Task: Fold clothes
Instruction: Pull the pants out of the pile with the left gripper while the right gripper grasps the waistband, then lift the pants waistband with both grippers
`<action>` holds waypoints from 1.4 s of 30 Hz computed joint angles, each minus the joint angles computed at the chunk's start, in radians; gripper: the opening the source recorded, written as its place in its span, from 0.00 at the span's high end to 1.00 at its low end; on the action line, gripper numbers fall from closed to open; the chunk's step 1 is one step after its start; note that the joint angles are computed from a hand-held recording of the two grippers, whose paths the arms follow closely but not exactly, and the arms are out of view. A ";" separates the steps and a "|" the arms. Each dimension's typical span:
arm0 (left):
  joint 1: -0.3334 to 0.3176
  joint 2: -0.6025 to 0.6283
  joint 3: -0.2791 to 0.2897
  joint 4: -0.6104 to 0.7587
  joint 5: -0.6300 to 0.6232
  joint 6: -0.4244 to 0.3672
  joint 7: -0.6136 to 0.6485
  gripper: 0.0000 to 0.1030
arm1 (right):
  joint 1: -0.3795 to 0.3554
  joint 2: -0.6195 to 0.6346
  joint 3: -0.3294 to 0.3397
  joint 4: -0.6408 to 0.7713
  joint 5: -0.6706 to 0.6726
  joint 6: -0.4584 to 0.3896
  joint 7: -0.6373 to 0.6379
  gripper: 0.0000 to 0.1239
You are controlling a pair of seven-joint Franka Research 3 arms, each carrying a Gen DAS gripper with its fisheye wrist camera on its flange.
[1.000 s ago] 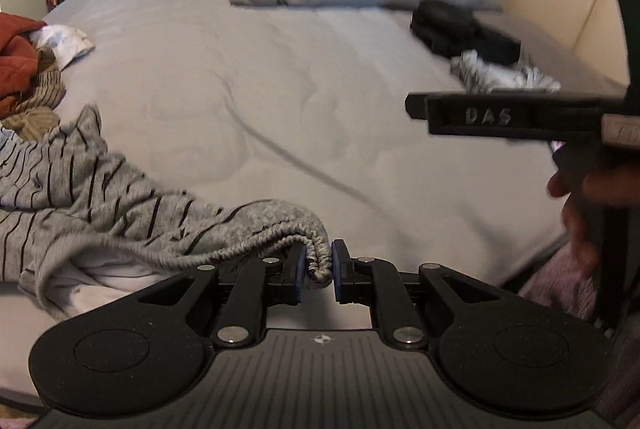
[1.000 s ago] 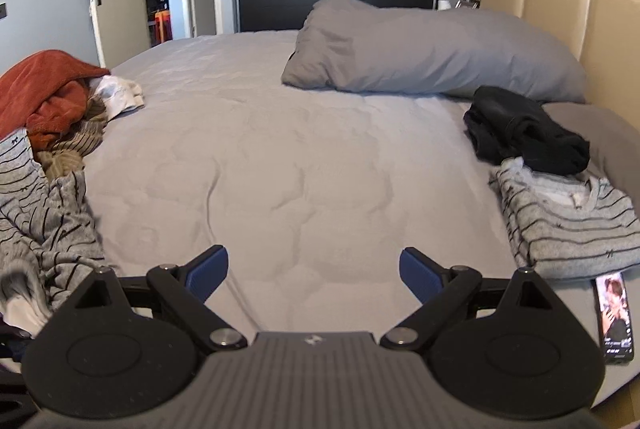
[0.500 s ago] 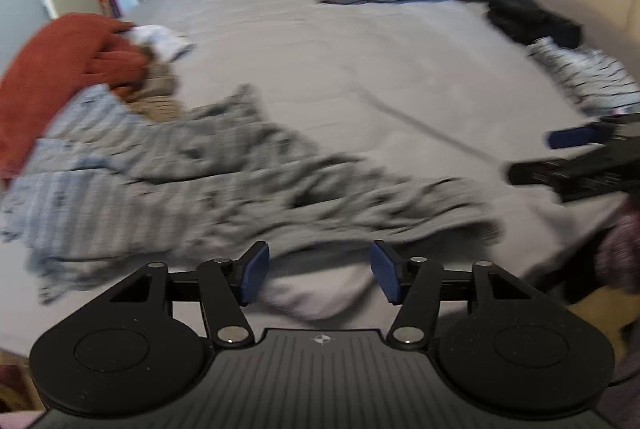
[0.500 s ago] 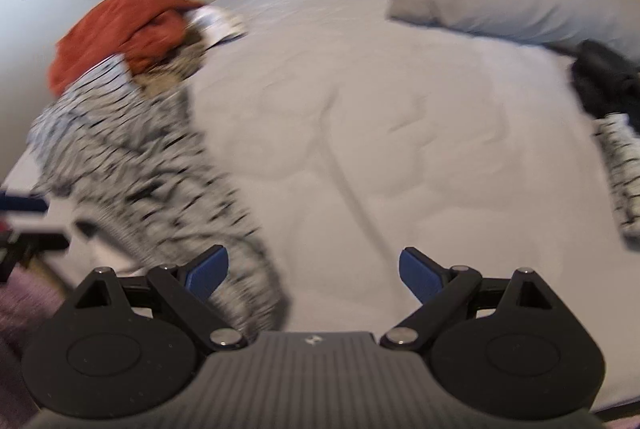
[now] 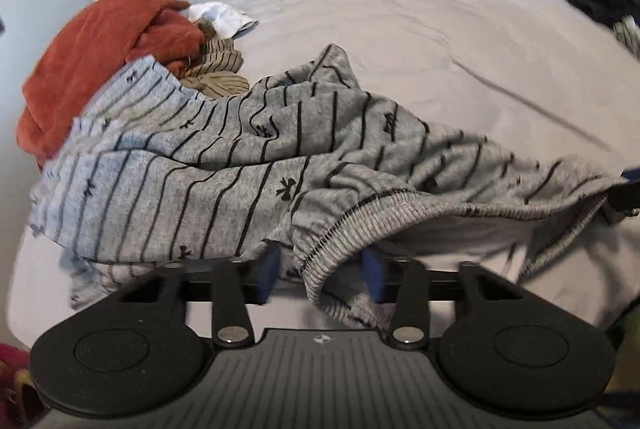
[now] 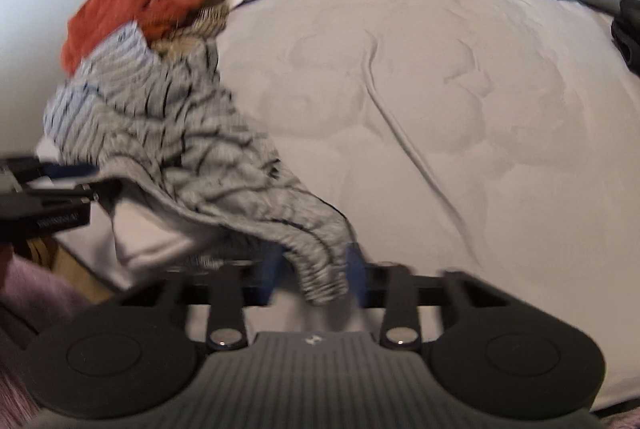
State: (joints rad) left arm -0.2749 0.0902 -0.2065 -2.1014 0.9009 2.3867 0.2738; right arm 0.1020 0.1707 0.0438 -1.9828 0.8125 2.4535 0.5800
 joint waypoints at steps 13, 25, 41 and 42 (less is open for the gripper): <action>0.050 -0.105 -0.010 0.128 0.002 0.077 0.154 0.96 | -0.011 0.038 0.010 0.197 -0.004 0.038 0.033 0.93; -0.066 0.162 -0.002 0.762 0.020 0.037 0.496 0.97 | -0.068 0.198 0.020 0.647 -0.083 0.220 0.040 0.94; -0.102 0.342 0.010 0.792 -0.455 0.008 0.766 0.97 | -0.173 0.360 0.016 0.816 -0.348 0.009 0.213 0.94; -0.093 0.337 0.003 0.751 -0.485 0.009 0.775 0.97 | -0.175 0.354 0.016 0.782 -0.343 -0.006 0.202 0.94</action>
State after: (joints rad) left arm -0.3679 0.4267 -0.2035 -1.3502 0.4164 2.3959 1.0484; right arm -0.0731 0.5251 0.0596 -1.2004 0.4694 2.4476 0.7819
